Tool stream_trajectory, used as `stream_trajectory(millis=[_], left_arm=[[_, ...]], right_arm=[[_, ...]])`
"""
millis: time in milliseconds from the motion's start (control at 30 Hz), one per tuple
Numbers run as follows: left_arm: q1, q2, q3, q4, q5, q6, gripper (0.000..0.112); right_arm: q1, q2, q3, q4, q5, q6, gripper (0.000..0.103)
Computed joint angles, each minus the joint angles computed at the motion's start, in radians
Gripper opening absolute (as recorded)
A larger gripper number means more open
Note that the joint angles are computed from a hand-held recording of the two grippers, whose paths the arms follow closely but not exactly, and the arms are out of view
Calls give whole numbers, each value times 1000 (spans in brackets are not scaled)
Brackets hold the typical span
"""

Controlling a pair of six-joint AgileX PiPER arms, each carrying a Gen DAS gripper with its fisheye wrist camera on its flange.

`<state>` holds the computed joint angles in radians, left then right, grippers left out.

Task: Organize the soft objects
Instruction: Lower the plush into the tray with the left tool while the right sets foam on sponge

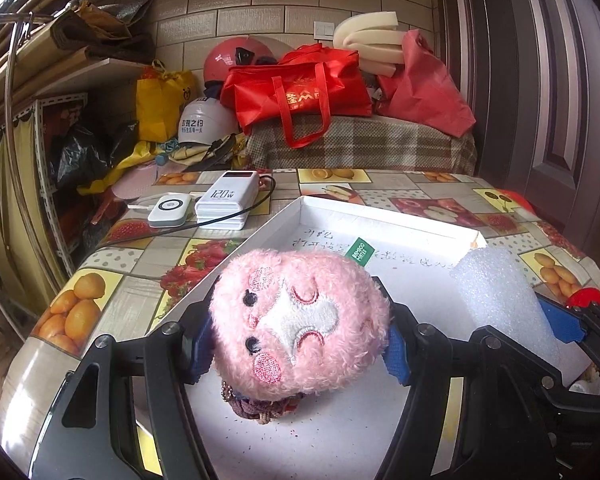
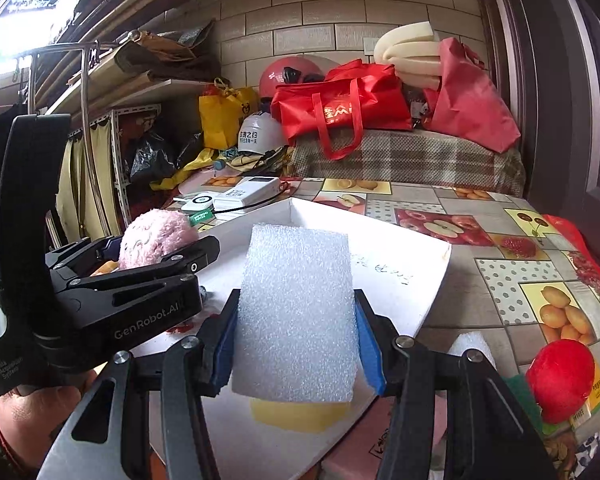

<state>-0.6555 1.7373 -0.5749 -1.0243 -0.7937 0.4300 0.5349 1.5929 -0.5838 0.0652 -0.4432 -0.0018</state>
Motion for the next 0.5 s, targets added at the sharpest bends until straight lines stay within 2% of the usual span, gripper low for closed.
stream_trajectory(millis=[133, 200, 233, 267, 333, 400, 500], left_arm=[[32, 9, -27, -5, 59, 20, 69], [25, 14, -36, -69, 44, 48, 70], [13, 18, -38, -106, 17, 55, 72], [6, 16, -30, -117, -4, 43, 79], [10, 8, -7, -95, -21, -9, 92], [13, 4, 2, -93, -26, -28, 101], [14, -1, 15, -87, -41, -55, 102]], right_arm=[[5, 44, -68, 83, 51, -51, 52], [5, 65, -103, 132, 92, -87, 53], [6, 75, -124, 168, 126, -121, 57], [11, 79, -133, 241, 138, -183, 69], [10, 69, -111, 299, 107, -206, 82], [-2, 59, -94, 241, 90, -141, 84], [10, 50, -77, 274, 63, -171, 90]])
